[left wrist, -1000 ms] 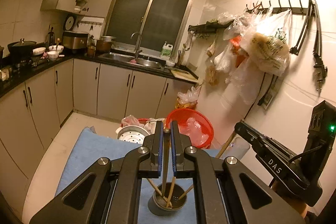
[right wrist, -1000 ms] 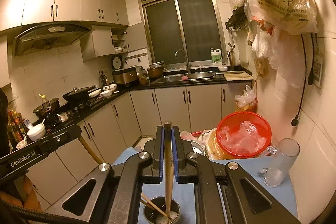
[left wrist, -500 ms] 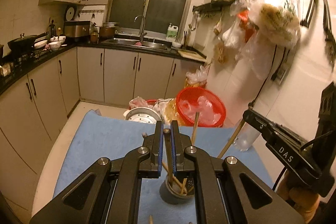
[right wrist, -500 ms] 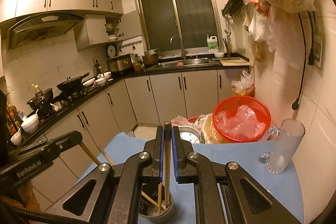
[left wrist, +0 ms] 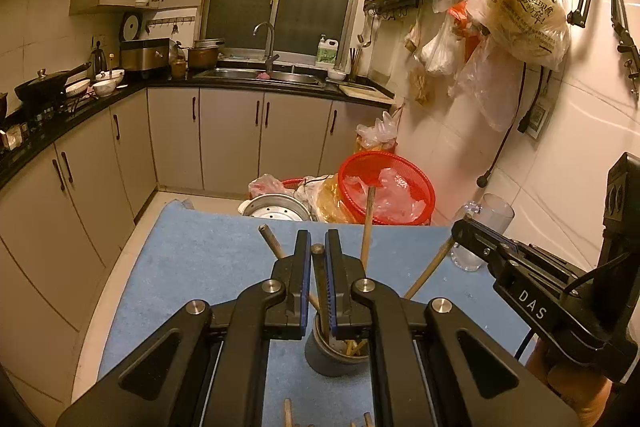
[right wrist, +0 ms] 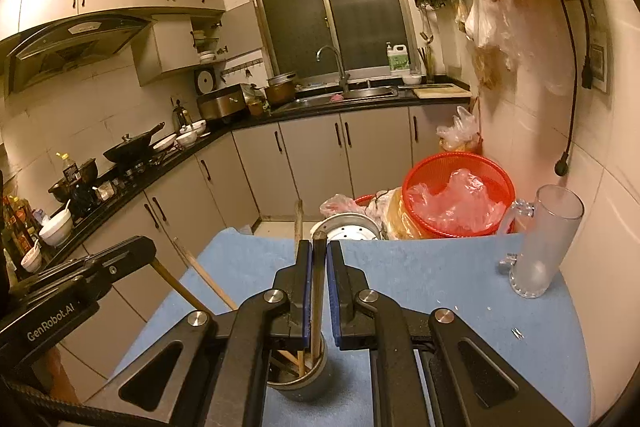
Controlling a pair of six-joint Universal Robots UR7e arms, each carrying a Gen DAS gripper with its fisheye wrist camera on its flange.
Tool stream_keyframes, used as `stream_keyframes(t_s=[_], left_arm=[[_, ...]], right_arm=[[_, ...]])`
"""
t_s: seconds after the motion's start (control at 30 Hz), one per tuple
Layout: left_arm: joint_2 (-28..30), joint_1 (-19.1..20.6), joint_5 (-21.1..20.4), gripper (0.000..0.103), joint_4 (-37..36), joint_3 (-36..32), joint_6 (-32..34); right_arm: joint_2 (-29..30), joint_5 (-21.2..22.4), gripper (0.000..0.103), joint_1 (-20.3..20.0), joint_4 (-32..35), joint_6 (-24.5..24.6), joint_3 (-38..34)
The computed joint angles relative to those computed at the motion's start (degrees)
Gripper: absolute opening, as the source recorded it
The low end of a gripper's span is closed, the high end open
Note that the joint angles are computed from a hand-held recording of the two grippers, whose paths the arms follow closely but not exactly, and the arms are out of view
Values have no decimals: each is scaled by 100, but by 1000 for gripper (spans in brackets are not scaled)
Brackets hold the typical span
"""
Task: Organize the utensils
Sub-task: 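Open both tools to release the chopsticks into the holder and withdraw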
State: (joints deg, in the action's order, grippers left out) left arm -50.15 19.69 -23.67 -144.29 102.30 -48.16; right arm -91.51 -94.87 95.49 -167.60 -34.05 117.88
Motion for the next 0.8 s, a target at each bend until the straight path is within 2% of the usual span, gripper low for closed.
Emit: stream_keyframes(t_s=[0.13, 0.2, 0.4, 0.5, 0.63, 0.8], left_arm=[[-5, -30, -10, 6, 81, 3, -68], [-40, -74, 14, 6, 213, 37, -180], [-120, -230, 117, 7, 612, 81, -524], [-189, -338, 203, 9, 1024, 101, -859], [-335, -530, 328, 25, 1580, 204, -1393], [-477, -738, 401, 26, 2512, 220, -2138]], right_arm=[[-116, -15, 13, -5, -7, -22, 77], [-193, -9, 22, -2, 3, -5, 105], [-491, 67, 24, 18, 92, 22, 205], [-693, 124, 30, 7, 104, 14, 331], [-1000, 236, 38, -78, 212, 19, 527], [-1398, 323, 49, -193, 394, 49, 758]])
